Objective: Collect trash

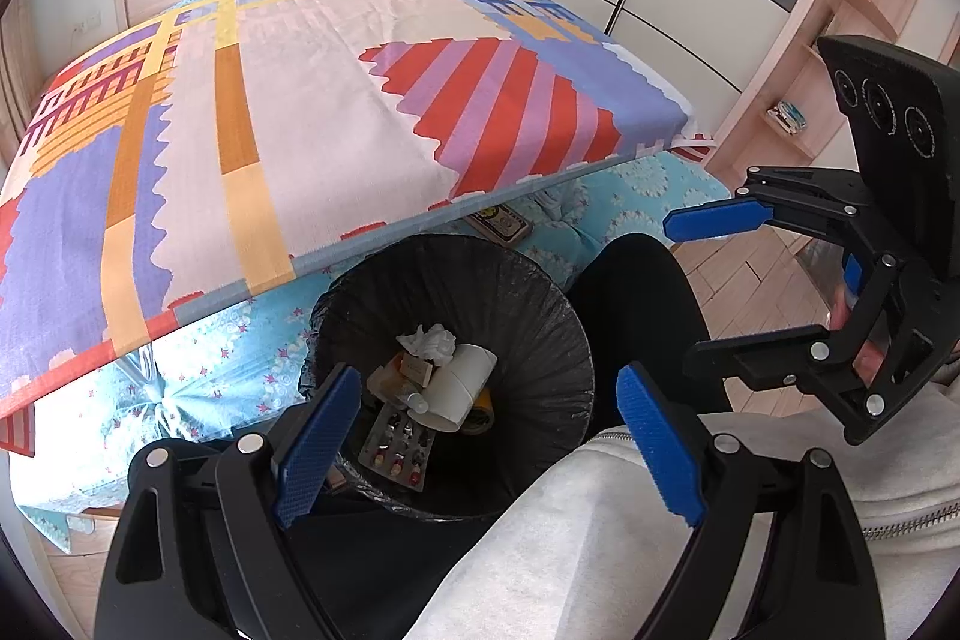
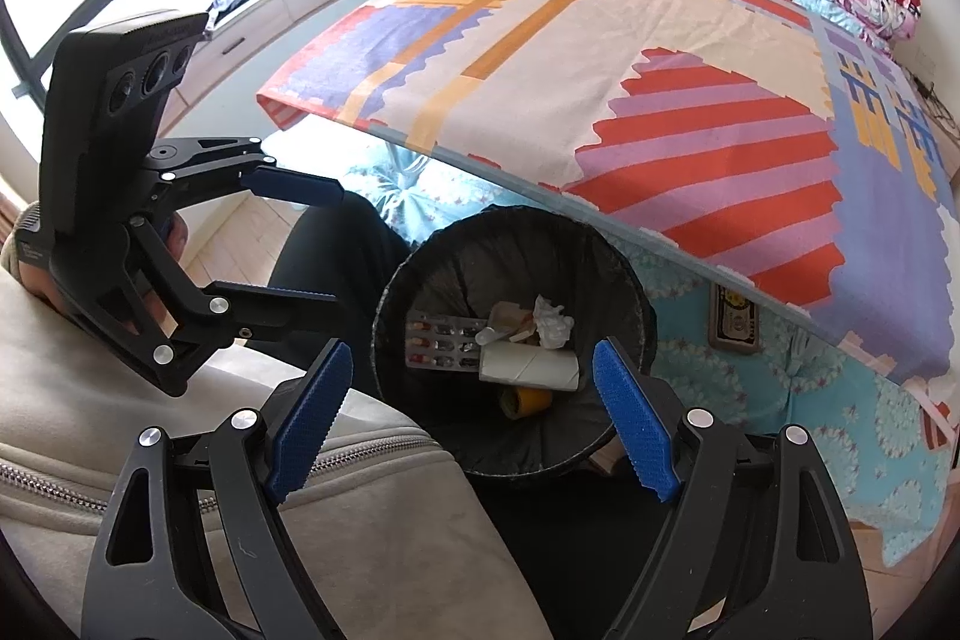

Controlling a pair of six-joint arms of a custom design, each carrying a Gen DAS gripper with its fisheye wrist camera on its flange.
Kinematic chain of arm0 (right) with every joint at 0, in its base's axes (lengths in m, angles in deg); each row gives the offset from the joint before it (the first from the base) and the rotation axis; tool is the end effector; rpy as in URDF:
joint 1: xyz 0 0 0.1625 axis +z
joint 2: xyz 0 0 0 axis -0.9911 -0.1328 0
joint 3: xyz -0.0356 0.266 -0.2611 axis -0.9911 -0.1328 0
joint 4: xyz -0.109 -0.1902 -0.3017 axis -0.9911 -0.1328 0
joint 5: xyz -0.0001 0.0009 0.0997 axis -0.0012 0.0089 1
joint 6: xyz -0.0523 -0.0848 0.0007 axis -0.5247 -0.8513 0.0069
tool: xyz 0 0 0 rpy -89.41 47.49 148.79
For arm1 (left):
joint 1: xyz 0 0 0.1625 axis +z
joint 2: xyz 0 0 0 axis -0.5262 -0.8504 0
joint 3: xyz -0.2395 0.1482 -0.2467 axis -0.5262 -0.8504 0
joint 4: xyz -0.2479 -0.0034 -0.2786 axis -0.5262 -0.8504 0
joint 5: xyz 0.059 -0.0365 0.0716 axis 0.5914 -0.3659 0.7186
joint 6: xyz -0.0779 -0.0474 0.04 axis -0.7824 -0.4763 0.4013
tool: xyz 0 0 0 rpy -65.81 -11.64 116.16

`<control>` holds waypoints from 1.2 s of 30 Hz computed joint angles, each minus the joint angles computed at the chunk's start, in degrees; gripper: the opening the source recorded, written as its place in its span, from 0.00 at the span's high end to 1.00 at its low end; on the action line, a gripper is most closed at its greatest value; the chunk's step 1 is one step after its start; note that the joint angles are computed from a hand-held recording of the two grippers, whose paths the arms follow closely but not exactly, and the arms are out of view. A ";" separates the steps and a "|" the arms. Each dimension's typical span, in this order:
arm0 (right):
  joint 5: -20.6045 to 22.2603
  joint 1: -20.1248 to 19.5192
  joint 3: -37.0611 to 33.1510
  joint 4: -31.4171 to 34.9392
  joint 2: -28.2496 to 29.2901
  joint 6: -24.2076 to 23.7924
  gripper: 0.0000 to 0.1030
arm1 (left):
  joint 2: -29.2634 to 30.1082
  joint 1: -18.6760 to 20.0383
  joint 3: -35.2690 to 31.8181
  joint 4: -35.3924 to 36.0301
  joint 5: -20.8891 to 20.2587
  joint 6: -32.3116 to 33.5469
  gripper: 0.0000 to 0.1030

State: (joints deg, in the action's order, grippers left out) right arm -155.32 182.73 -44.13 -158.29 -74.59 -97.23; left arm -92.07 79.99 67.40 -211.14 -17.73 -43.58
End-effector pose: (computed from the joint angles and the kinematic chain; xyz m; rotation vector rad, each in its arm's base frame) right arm 0.2468 -0.7490 0.2597 1.4231 -2.4852 0.0282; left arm -0.2917 -0.6169 0.2258 0.4610 2.5538 -0.6269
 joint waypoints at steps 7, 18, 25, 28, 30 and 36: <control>0.10 -0.01 0.08 0.02 -0.03 -0.02 0.20 | -0.02 0.00 0.02 0.13 0.07 -0.20 0.18; 0.21 0.00 -0.54 0.28 0.19 0.01 0.20 | -0.01 0.05 0.00 0.22 -0.01 -0.32 0.18; 0.19 0.00 -0.59 0.30 0.19 0.00 0.20 | 0.11 -0.03 -0.08 0.27 0.08 -0.35 0.18; 0.17 0.00 -0.47 0.17 0.14 0.01 0.20 | 0.06 -0.04 0.00 0.08 -0.18 -0.21 0.18; 0.25 -0.02 -0.41 0.15 0.11 -0.03 0.20 | 0.03 -0.09 0.06 0.07 -0.18 -0.21 0.18; 0.29 -0.03 -0.37 0.11 0.09 -0.02 0.20 | 0.04 -0.15 -0.01 0.20 -0.15 -0.24 0.18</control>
